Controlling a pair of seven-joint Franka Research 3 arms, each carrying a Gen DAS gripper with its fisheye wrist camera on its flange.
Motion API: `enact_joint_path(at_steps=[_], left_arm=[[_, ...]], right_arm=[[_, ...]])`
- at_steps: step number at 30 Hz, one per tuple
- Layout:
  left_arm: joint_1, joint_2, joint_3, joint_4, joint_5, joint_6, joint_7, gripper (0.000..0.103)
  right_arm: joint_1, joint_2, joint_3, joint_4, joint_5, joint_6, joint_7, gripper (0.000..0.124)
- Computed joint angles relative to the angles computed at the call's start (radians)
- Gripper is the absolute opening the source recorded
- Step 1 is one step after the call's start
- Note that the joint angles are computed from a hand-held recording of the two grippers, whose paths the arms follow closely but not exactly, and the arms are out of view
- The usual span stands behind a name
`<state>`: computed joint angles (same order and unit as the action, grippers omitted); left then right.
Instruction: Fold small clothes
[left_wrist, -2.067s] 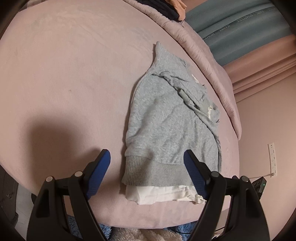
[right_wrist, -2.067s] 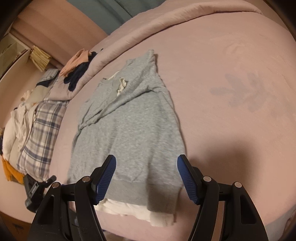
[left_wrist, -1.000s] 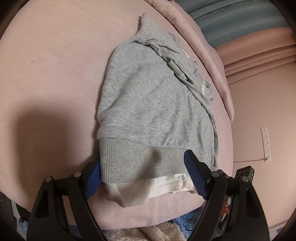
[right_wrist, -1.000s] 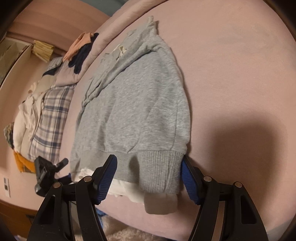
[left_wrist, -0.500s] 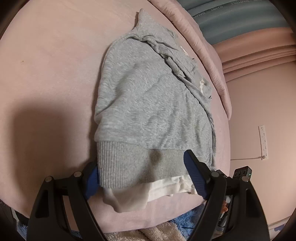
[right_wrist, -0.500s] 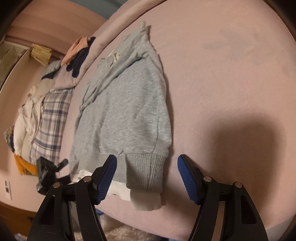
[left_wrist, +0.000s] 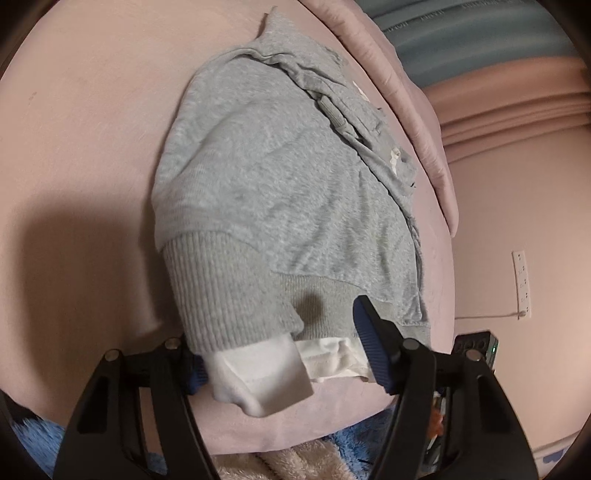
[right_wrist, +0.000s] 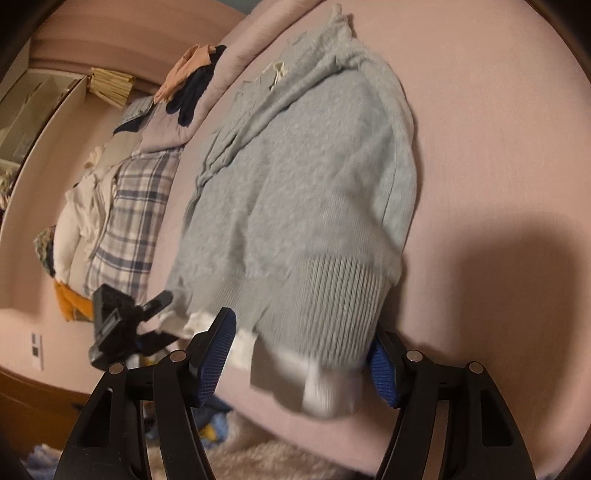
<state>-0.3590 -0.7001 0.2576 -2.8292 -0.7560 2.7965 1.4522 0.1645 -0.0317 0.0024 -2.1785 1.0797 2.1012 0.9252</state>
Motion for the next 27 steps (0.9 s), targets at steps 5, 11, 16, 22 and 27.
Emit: enact_joint_path(at_steps=[5, 11, 16, 22, 27], left_arm=[[-0.019, -0.013, 0.024, -0.009, -0.036, 0.024, -0.010, 0.067], [-0.001, -0.015, 0.040, 0.000, -0.052, -0.023, 0.015, 0.060], [0.033, -0.020, 0.021, -0.001, -0.055, -0.045, 0.013, 0.058], [0.064, -0.014, 0.004, 0.005, -0.043, -0.068, 0.012, 0.058], [0.072, -0.014, -0.005, 0.006, -0.052, -0.073, 0.018, 0.058]], right_arm=[[0.000, -0.018, -0.006, -0.043, 0.082, 0.017, 0.048, 0.069], [-0.001, 0.002, -0.002, -0.025, 0.146, 0.036, 0.058, 0.066], [-0.011, -0.002, -0.010, -0.042, 0.227, 0.015, 0.044, 0.053], [-0.052, -0.010, -0.045, -0.069, 0.396, -0.064, -0.033, 0.053], [-0.064, 0.019, -0.037, -0.059, 0.456, -0.143, -0.056, 0.053]])
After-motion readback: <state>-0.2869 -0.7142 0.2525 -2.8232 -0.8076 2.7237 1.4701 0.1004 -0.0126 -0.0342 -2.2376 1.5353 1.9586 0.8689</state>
